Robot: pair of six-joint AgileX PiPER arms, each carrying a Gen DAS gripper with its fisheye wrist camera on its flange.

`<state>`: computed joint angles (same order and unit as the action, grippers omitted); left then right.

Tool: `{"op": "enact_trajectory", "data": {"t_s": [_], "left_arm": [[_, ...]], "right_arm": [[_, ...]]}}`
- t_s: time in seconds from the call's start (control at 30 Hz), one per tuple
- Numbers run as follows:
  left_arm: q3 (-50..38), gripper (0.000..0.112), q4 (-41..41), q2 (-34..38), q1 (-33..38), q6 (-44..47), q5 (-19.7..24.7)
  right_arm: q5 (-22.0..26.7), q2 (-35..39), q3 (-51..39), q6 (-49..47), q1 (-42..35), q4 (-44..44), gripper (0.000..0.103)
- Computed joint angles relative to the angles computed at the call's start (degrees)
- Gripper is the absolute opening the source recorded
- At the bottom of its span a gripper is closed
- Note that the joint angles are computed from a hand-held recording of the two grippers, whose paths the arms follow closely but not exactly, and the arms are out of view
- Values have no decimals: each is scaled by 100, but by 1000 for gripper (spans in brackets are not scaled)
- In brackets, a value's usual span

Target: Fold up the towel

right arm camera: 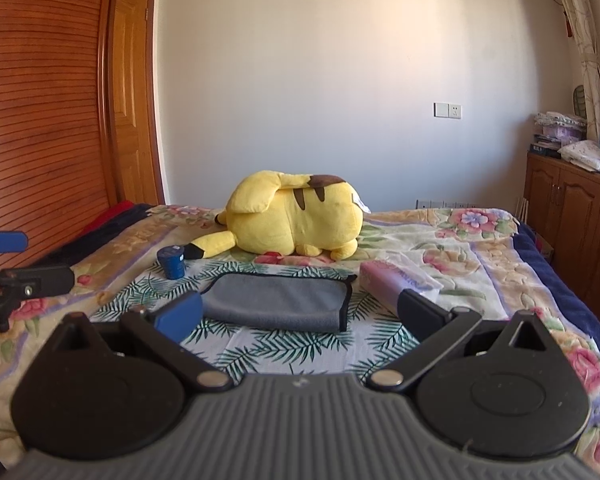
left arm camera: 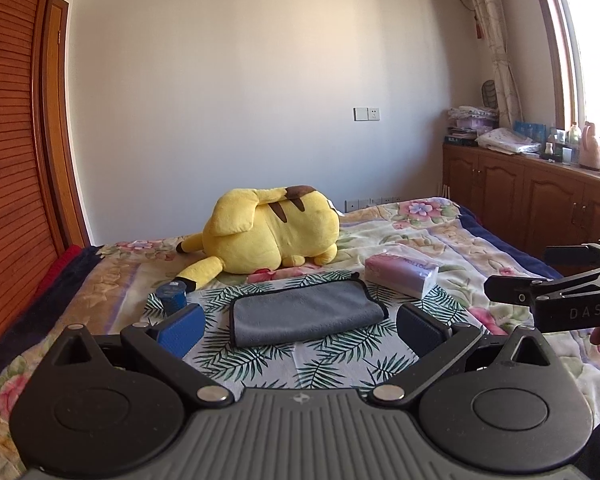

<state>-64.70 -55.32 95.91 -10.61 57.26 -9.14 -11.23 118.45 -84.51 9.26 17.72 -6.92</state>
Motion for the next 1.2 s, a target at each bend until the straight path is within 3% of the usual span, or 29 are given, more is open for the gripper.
{"op": "enact_trajectory", "data": {"t_s": [0.1,0.27,0.83,1.2], "left_arm": [[290,87,1141,6,-37,-1212,-276],[808,87,1821,23,-87,-1963,-684],[1353,87,1877,124,-127,-2259,-1186],[1307,87,2135,540,-72,-2870,-1210]], "right_arm": [[-115,-11,152,-108,9,122,103],[-406,-50,477,-693,54,666,103],[-747,-109,1040,-814,87,861,103],[-775,137,1023,-1231,206,1307,103]]}}
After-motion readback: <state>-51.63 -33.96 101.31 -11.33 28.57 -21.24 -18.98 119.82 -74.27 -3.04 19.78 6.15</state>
